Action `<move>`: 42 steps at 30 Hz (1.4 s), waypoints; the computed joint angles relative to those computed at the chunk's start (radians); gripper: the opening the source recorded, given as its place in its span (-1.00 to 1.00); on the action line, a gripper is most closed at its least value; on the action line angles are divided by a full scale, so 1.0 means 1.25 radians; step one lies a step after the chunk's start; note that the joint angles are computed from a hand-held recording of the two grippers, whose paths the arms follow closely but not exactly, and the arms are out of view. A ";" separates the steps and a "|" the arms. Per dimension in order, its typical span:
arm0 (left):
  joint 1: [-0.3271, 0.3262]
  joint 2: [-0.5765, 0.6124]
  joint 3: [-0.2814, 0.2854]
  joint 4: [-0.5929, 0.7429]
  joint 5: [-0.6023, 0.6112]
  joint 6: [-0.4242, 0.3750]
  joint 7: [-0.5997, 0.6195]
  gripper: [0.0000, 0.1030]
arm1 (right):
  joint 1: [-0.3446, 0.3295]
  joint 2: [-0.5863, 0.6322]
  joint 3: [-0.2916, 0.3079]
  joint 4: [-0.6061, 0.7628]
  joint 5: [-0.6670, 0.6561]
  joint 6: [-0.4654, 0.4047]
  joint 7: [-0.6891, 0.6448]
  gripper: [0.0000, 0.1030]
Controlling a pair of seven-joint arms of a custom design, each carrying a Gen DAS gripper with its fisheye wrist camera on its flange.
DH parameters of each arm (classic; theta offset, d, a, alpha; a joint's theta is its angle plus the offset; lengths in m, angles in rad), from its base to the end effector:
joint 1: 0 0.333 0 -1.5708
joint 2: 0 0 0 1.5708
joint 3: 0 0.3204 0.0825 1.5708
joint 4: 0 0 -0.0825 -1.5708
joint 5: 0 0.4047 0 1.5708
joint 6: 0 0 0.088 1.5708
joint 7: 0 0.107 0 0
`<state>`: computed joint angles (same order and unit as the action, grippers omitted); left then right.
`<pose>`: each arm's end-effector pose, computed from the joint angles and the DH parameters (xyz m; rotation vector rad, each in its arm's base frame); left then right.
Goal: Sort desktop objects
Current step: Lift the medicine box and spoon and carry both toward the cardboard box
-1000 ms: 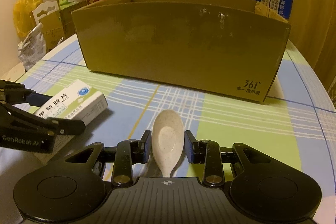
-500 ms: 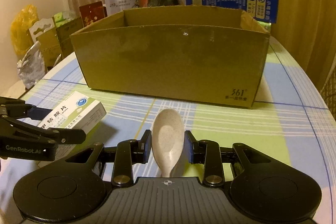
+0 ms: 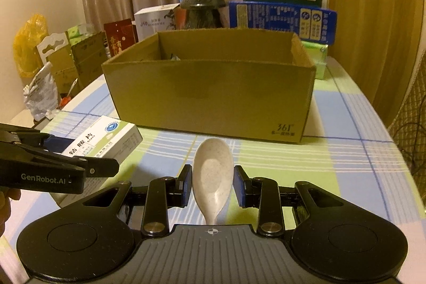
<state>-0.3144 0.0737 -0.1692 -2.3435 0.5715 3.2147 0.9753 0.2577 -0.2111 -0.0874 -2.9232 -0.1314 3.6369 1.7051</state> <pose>0.4743 -0.3066 0.3774 -1.3703 2.2310 -0.9718 0.3858 0.0841 0.3354 -1.7642 1.4788 -0.6551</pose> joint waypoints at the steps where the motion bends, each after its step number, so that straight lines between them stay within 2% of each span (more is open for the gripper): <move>1: -0.002 -0.012 -0.003 -0.007 -0.005 -0.003 -0.006 0.30 | -0.001 -0.016 0.004 -0.005 0.006 -0.010 -0.002 -0.42; 9: 0.023 -0.097 -0.059 -0.043 -0.043 -0.040 -0.012 0.30 | 0.028 -0.126 0.004 -0.046 0.076 -0.068 -0.029 -0.42; 13: 0.019 -0.125 -0.072 -0.063 -0.082 -0.052 0.008 0.30 | 0.053 -0.169 -0.011 -0.056 0.104 -0.098 -0.051 -0.42; 18: -0.009 -0.151 -0.065 -0.088 -0.150 -0.057 0.047 0.30 | 0.068 -0.215 -0.011 -0.067 0.145 -0.126 -0.086 -0.42; 25: -0.028 -0.181 -0.062 -0.108 -0.196 -0.065 0.082 0.30 | 0.077 -0.261 0.001 -0.075 0.202 -0.165 -0.129 -0.42; 33: -0.030 -0.204 -0.067 -0.106 -0.209 -0.084 0.097 0.30 | 0.053 -0.297 0.034 -0.072 0.253 -0.203 -0.180 -0.42; 42: -0.033 -0.208 -0.062 -0.076 -0.221 -0.119 0.128 0.30 | 0.030 -0.304 0.040 -0.036 0.282 -0.248 -0.239 -0.42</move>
